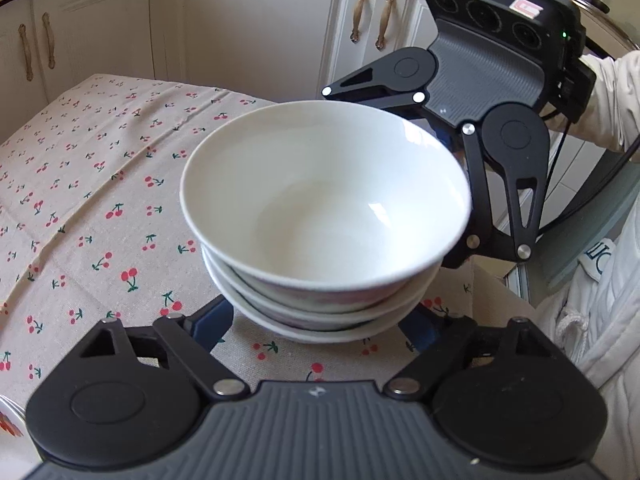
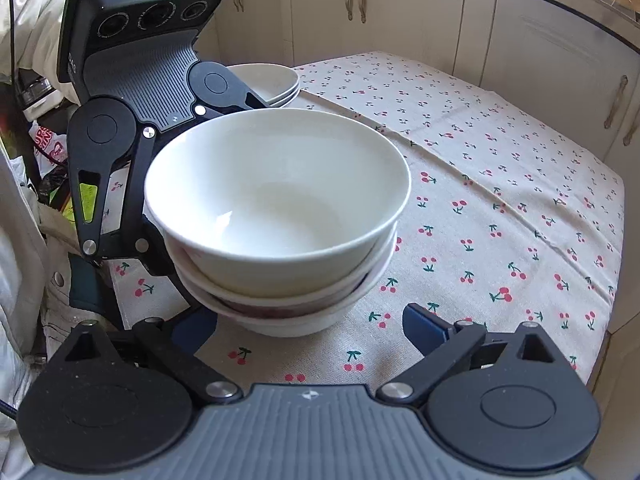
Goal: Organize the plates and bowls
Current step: 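Grip the stacked bowls from opposite rims with both grippers, then carry the bowl stack with both grippers over the plate stack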
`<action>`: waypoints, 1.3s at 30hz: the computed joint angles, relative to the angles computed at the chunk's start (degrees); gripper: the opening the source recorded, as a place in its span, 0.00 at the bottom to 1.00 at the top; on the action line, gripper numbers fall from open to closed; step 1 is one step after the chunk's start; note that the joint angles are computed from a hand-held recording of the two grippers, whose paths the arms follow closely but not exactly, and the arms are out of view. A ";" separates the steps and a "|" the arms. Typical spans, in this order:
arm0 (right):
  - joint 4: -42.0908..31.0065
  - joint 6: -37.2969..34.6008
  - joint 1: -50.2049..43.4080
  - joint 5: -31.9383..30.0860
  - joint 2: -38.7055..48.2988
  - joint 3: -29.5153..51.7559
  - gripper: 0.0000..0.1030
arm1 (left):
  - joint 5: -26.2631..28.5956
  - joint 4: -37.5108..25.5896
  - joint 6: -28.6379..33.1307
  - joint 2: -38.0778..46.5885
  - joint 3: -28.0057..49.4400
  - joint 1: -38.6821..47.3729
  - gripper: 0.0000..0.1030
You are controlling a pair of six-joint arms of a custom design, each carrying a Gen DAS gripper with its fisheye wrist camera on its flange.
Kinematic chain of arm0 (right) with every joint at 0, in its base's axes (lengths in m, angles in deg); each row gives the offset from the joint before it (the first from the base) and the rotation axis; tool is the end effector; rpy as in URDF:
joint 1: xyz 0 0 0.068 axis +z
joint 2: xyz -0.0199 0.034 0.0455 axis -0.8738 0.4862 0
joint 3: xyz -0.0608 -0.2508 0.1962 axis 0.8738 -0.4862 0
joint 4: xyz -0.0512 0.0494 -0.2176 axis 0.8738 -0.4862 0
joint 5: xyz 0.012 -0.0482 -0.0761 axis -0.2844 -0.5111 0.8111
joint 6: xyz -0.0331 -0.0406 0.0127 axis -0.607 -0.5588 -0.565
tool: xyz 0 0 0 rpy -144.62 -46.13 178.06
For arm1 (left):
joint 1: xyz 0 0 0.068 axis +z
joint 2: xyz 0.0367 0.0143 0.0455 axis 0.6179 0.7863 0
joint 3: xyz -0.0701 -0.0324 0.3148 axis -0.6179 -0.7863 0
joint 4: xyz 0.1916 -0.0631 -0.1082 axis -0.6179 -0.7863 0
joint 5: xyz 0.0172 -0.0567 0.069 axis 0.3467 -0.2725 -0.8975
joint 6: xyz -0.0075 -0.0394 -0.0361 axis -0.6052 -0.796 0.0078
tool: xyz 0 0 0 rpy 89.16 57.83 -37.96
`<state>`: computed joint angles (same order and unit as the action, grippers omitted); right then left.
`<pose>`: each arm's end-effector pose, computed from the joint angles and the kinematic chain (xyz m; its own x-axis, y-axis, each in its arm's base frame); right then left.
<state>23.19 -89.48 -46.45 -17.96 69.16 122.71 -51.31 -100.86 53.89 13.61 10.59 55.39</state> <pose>0.3250 0.1037 0.2053 -0.2629 -0.7297 -0.6312 -0.9487 0.3146 0.0315 0.2599 0.0578 0.2098 -0.5635 0.5422 -0.6233 0.7521 0.6489 -0.1155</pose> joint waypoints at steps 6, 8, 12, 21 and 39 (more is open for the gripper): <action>-1.73 -1.38 1.05 0.63 -0.45 1.06 0.93 | 0.20 -2.50 4.14 0.39 1.81 -0.08 0.86; -2.63 -1.16 1.21 0.53 0.12 1.94 0.93 | 0.20 -3.35 4.61 0.78 2.42 -0.03 0.86; -2.29 -0.66 1.34 1.00 -0.43 1.44 0.92 | 0.49 -5.07 4.89 0.71 3.25 0.51 0.86; -2.38 -0.44 2.37 2.57 -1.67 1.39 0.92 | 0.76 -5.18 7.86 0.34 3.77 0.87 0.84; -5.28 -2.34 3.19 4.22 -0.90 3.56 0.88 | -0.19 -6.79 9.34 1.46 5.38 0.31 0.85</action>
<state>17.92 -91.82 -43.27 -13.74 68.26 126.27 -51.50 -107.65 63.23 15.07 15.97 55.70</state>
